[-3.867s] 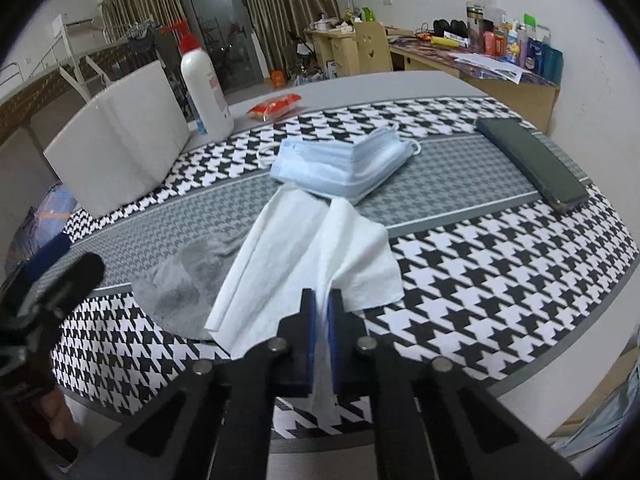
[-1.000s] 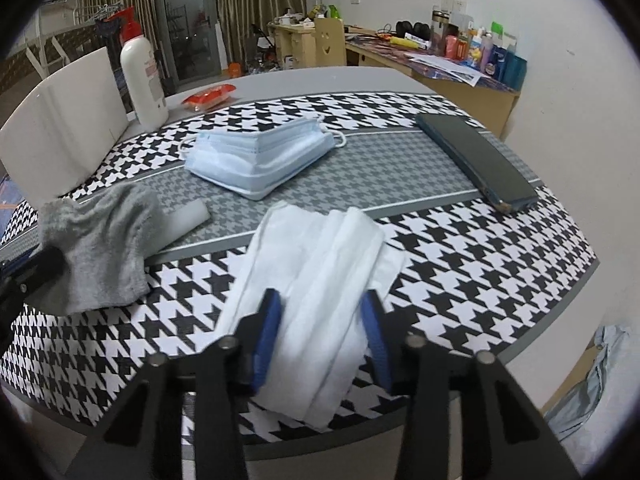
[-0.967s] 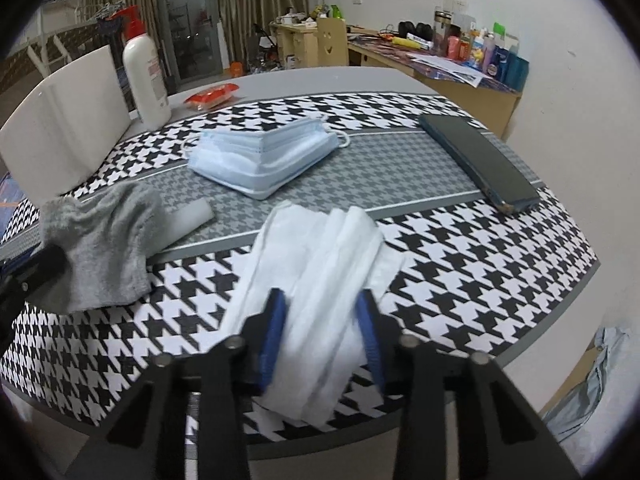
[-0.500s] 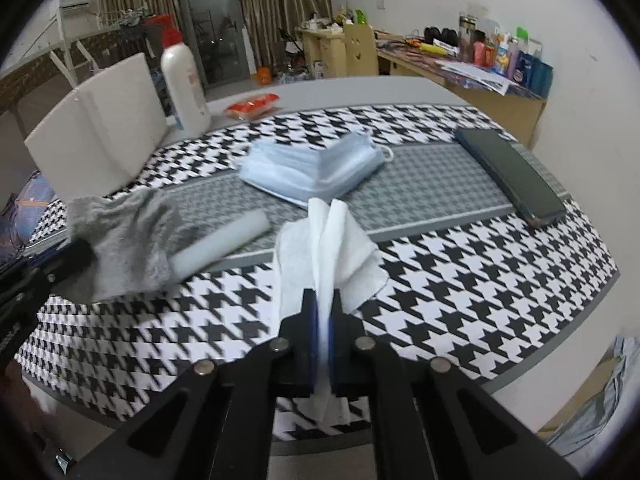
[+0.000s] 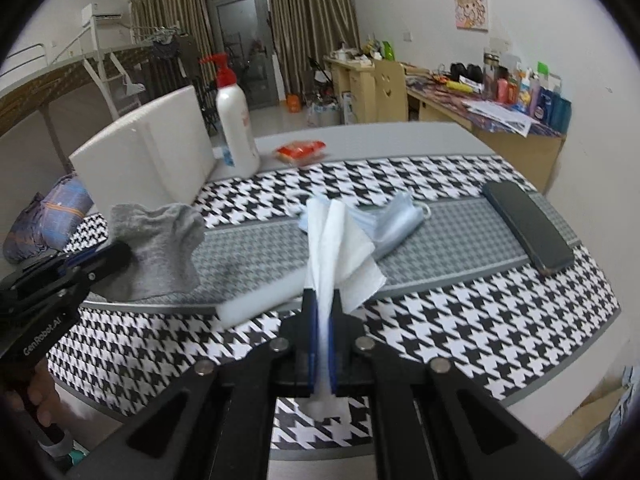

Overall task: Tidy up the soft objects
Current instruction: 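Lift the grey sock and paper towels with both grippers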

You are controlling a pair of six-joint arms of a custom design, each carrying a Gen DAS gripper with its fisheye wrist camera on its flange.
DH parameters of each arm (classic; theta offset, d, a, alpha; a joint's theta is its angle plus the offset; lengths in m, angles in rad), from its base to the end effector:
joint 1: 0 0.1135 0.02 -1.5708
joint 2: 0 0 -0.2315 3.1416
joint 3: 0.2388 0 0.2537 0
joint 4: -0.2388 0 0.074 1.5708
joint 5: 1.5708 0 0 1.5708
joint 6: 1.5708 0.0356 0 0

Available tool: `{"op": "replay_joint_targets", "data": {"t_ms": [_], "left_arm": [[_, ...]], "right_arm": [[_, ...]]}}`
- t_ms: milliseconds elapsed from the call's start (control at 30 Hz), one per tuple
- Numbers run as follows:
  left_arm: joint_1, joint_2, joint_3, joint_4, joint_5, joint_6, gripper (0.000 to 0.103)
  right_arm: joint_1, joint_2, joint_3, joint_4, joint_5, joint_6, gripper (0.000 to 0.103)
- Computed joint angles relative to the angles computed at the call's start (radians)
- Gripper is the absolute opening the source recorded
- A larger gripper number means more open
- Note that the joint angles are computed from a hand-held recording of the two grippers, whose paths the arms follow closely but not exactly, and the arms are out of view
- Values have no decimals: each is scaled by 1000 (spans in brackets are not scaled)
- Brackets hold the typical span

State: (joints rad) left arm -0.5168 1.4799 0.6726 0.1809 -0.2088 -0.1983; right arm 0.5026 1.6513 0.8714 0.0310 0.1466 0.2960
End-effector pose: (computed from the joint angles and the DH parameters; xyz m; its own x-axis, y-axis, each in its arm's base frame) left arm 0.2653 -0.1423 0.1437 -0.5661 0.1001 -0.8182 0.2304 0.9723 -0.0405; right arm 0.2970 0.1573 0.1392 -0.6823 -0.0458 -0.7296 -0.1921 0.9742 0.1185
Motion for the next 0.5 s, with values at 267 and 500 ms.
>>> {"op": "replay_joint_targets", "data": {"t_ms": [267, 500], "left_arm": [[24, -66, -16, -20, -5, 9, 12], [38, -104, -14, -34, -3, 27, 12]], "right_arm": [[20, 6, 49, 11, -30, -21, 7], [44, 12, 90, 13, -32, -38, 7]]}}
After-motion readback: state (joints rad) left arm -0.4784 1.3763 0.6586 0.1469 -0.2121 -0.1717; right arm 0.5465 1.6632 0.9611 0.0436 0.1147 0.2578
